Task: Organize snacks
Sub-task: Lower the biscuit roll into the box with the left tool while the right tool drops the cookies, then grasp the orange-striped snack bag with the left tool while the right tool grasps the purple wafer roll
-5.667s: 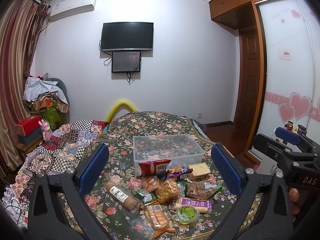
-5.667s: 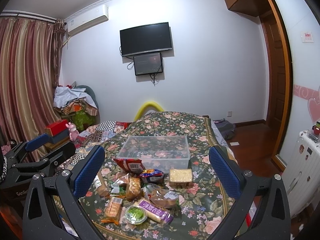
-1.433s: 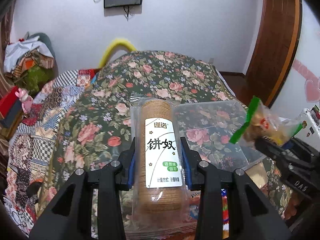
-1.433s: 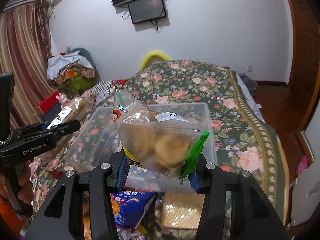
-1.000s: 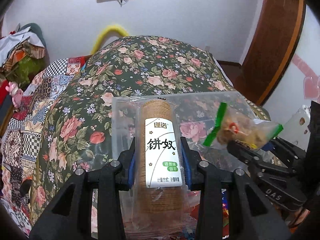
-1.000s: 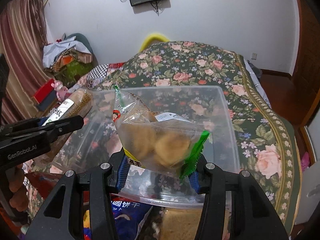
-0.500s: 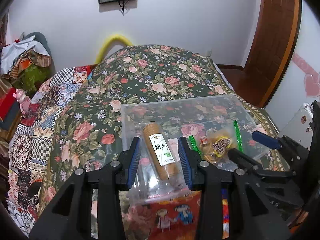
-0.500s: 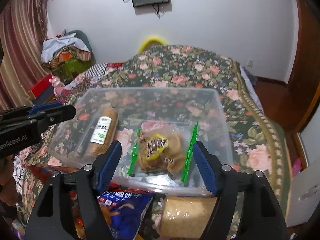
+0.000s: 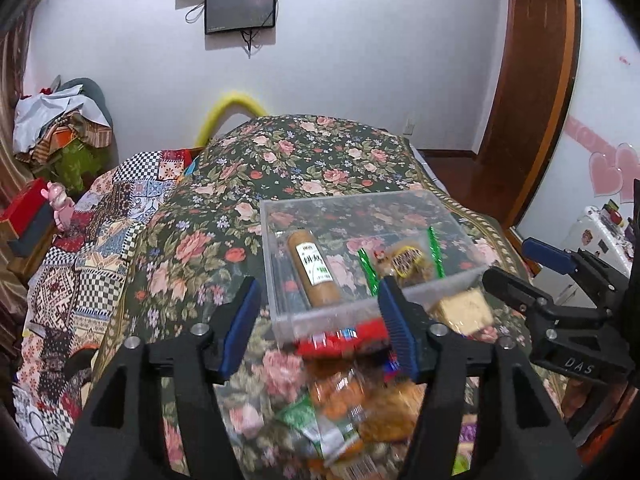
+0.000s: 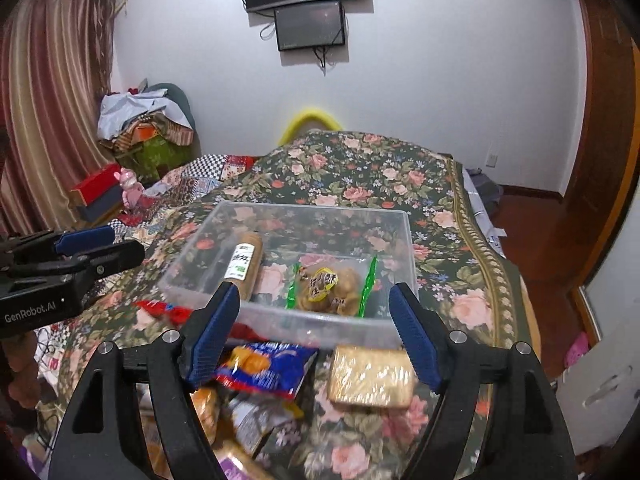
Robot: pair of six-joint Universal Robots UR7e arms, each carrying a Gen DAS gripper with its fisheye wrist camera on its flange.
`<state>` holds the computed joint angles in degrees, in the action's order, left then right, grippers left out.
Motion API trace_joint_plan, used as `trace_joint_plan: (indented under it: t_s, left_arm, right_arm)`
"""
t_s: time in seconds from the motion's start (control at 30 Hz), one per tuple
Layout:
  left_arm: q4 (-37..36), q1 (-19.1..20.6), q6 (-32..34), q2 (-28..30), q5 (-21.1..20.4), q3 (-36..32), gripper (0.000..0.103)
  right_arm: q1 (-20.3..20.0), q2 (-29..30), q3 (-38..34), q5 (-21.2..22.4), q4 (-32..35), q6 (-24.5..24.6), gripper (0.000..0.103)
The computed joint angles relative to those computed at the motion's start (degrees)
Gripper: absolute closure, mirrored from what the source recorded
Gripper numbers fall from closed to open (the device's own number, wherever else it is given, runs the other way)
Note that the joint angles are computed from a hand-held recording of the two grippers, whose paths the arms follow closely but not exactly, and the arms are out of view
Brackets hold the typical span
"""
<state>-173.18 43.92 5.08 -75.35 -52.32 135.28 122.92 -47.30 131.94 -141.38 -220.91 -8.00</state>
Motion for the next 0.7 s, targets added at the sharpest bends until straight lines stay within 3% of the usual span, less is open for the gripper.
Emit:
trace_joint_plan:
  t_s: [0.23, 0.4, 0.7]
  left_arm:
    - [2.48, -2.74, -2.74, -5.67, 1.44, 6.04, 0.033]
    - [6.28, -3.14, -5.75, -9.14, 1.03, 9.43, 0.029]
    - [10.83, -1.62, -9.35, -9.79, -0.51, 13.21, 0.029]
  right_arm:
    - [3.58, 0.64, 2.41, -2.7, -0.62, 2.13, 0.024]
    - [4.79, 0.57, 5.32, -2.99, 1.9, 6.58, 0.023]
    - [3.32, 2.58, 8.93, -1.14, 7.89, 12.48, 0.023]
